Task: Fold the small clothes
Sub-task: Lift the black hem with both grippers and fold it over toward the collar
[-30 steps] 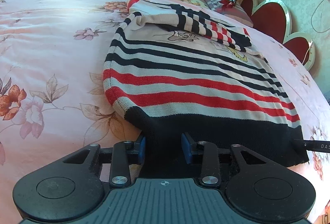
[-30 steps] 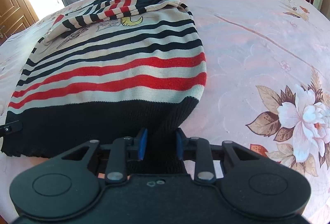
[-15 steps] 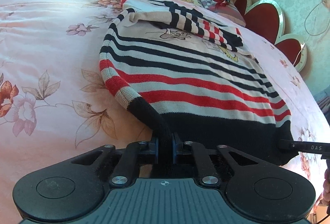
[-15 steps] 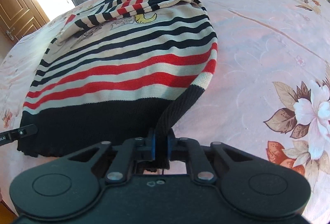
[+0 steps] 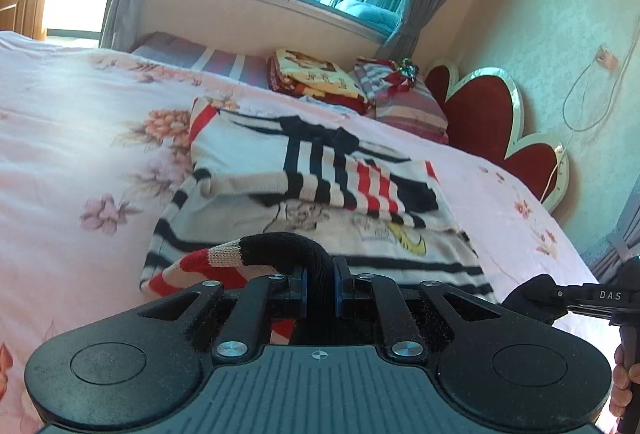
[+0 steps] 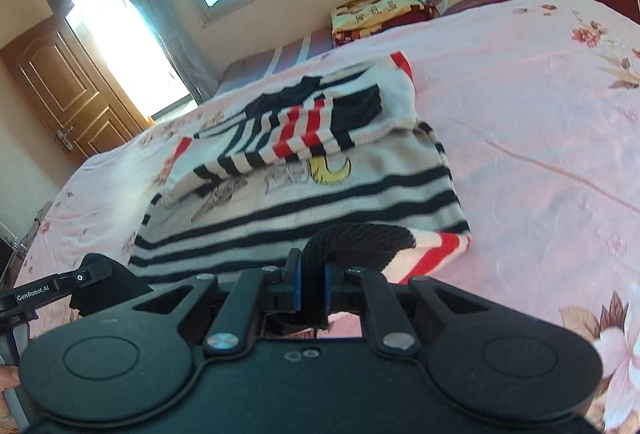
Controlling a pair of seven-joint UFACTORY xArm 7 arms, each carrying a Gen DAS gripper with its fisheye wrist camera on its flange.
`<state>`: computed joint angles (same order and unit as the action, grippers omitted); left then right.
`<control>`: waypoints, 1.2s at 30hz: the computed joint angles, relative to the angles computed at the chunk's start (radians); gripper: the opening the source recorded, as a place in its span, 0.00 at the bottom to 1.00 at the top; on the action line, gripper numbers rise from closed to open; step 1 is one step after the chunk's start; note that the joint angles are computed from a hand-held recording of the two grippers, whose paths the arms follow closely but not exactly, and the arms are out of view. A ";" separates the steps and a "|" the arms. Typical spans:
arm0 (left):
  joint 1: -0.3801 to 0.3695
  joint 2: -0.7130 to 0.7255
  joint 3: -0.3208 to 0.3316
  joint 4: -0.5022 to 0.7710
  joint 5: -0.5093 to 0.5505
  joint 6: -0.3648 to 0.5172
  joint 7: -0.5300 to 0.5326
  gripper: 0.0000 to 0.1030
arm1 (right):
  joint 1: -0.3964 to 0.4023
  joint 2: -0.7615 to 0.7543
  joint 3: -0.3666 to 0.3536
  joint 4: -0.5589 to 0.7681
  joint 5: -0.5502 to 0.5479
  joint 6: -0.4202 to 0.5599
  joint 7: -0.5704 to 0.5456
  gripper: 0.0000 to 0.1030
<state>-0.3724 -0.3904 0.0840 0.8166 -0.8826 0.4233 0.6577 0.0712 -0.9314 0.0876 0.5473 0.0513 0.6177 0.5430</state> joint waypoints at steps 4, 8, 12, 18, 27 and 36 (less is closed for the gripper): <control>-0.018 0.176 -0.018 0.173 -0.070 -0.065 0.043 0.12 | -0.022 0.167 -0.048 0.083 -0.018 -0.138 -0.063 0.10; 0.019 0.372 -0.075 0.376 -0.075 -0.114 0.005 0.12 | -0.022 0.363 -0.105 0.194 0.001 -0.266 -0.135 0.10; 0.049 0.592 -0.104 0.612 0.061 -0.133 -0.183 0.12 | 0.014 0.570 -0.178 0.343 0.069 -0.344 -0.251 0.10; 0.018 0.910 -0.041 0.982 0.334 -0.064 -0.504 0.12 | 0.031 0.857 -0.245 0.581 0.285 -0.358 -0.470 0.10; 0.066 1.184 -0.059 1.382 0.518 0.198 -0.787 0.17 | -0.105 1.083 -0.166 0.756 0.414 -0.265 -0.505 0.24; 0.103 1.122 -0.134 1.295 0.675 0.064 -0.776 0.80 | -0.116 1.062 -0.160 0.738 0.071 -0.376 -0.316 0.50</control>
<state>-0.2696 0.7319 -0.0496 2.1114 -0.2072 0.4877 -0.1186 -0.0446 0.1309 -0.0725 1.2857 0.1219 0.2418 0.2268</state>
